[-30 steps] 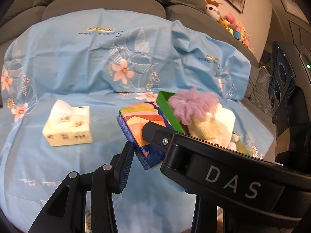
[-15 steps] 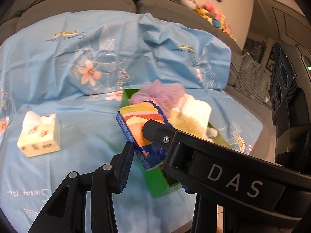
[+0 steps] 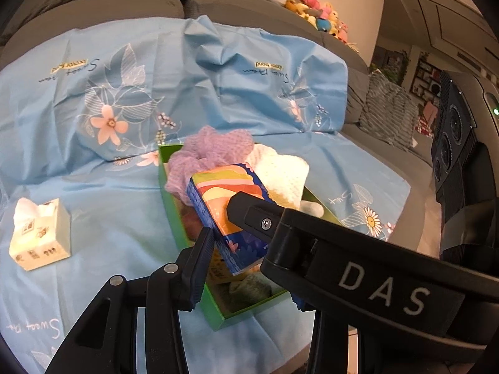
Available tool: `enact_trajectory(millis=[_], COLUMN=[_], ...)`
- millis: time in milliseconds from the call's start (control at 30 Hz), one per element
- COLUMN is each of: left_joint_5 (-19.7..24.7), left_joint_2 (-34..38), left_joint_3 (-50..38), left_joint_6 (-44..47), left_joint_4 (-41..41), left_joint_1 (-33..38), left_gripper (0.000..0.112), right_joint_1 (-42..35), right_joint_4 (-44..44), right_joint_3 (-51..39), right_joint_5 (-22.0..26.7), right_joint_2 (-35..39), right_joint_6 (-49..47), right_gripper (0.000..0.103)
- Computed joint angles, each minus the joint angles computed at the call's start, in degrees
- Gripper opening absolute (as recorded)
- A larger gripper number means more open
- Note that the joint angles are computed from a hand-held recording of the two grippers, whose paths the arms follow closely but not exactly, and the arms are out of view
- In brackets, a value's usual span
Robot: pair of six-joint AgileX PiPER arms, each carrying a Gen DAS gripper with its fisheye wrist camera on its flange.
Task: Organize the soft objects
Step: 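Lower the Tempo pack into the box and open the right tool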
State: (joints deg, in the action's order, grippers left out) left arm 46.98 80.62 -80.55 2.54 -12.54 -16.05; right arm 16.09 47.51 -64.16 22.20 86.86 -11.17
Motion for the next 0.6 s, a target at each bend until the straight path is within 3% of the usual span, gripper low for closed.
enact_trajectory(millis=[400, 600], left_joint_5=[1.58, 2.46], left_joint_2=[4.62, 6.6], left_joint_3=[-3.77, -5.16], left_joint_6=[0.78, 2.02], left_joint_4=[0.13, -1.12], left_joint_1=[-2.5, -3.22], left_gripper=[0.043, 0.043], right_joint_1=[-4.48, -5.88], right_joint_4=[6.67, 5.22], right_joint_3=[0.61, 0.38], right_joint_5=[1.46, 1.95], right_joint_2=[1.6, 2.28], right_joint_6=[-4.73, -2.85], right_gripper=[0.052, 0.052])
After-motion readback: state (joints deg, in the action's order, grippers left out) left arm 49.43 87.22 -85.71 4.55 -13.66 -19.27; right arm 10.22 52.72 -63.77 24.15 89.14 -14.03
